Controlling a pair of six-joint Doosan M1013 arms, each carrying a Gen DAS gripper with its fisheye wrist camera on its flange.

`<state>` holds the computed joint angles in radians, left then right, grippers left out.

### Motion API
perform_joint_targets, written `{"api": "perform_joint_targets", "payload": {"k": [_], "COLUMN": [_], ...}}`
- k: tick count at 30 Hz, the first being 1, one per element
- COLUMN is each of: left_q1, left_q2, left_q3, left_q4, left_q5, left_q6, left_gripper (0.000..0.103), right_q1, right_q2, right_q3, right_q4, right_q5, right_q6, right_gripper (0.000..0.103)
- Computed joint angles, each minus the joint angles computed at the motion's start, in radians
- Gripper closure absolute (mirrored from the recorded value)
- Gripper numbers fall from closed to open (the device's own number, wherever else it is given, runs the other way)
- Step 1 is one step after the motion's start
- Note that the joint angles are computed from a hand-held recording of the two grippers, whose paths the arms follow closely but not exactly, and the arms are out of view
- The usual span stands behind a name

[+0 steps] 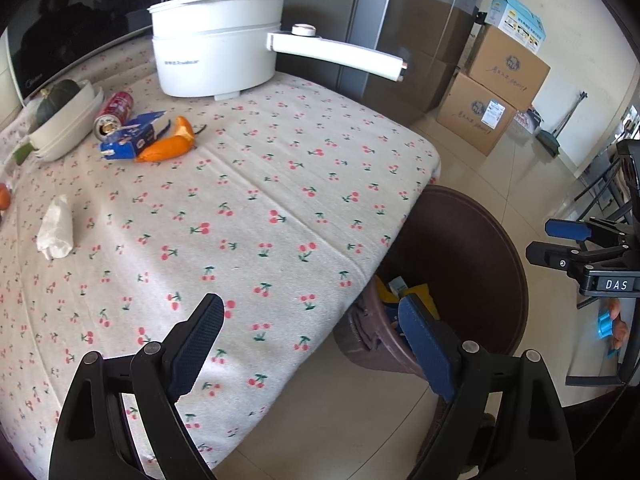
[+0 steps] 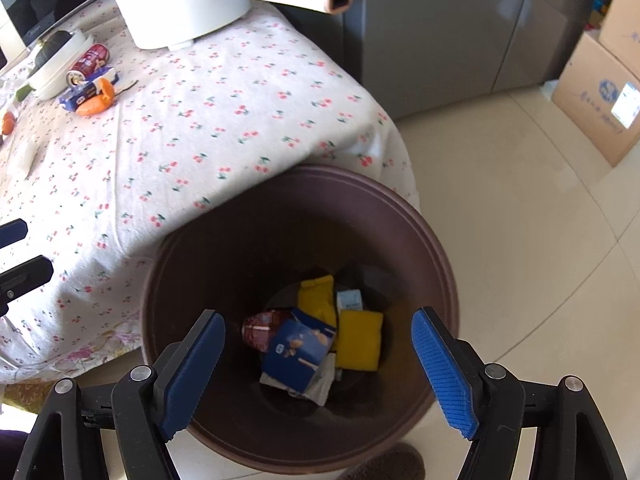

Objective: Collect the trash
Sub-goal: 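Move both tools back over the table toward the white tissue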

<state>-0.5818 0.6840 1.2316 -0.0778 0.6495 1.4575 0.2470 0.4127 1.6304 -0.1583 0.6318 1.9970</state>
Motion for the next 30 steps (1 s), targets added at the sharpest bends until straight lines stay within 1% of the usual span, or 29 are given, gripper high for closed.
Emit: {"api": "perform_joint_targets", "payload": {"k": [6,10,17,21,23,24,25,28,30], "left_q1": [0.028,0.045,0.066,0.078,0.086,0.091,0.098,0.124,0.143], "left_q2": [-0.031,-0.048,-0.067,-0.061,-0.052,-0.046,-0.039,-0.016,0.0], "left_q3": [0.041,0.065,0.097,0.095,0.086,0.078,0.069,0.039,0.018], "left_q4": [0.038,0.086,0.232,0.329,0.386,0.404,0.416,0.418,0.398], "left_q5": [-0.025,-0.038,-0.044,-0.025,-0.007,0.004,0.015,0.045,0.055], "left_q6": [-0.064,-0.123,-0.269,-0.358,-0.408,-0.426,-0.44,-0.468,-0.476], "left_gripper": [0.012,0.009,0.004,0.0,0.0,0.0,0.0,0.0,0.0], "right_q1": [0.03,0.049,0.082,0.096,0.102,0.104,0.107,0.113,0.115], "right_q2": [0.033,0.061,0.114,0.147,0.164,0.172,0.18,0.202,0.219], "right_q3": [-0.059,-0.105,-0.192,-0.241,-0.266,-0.277,-0.288,-0.319,-0.342], "right_q4": [0.012,0.026,0.018,0.021,0.019,0.014,0.006,-0.006,0.004], "right_q5": [0.008,0.018,0.037,0.049,0.056,0.059,0.061,0.079,0.099], "right_q6": [-0.019,-0.028,-0.004,0.023,0.041,0.054,0.072,0.096,0.085], "right_gripper": [0.021,0.021,0.02,0.018,0.013,0.007,0.002,0.001,0.001]}}
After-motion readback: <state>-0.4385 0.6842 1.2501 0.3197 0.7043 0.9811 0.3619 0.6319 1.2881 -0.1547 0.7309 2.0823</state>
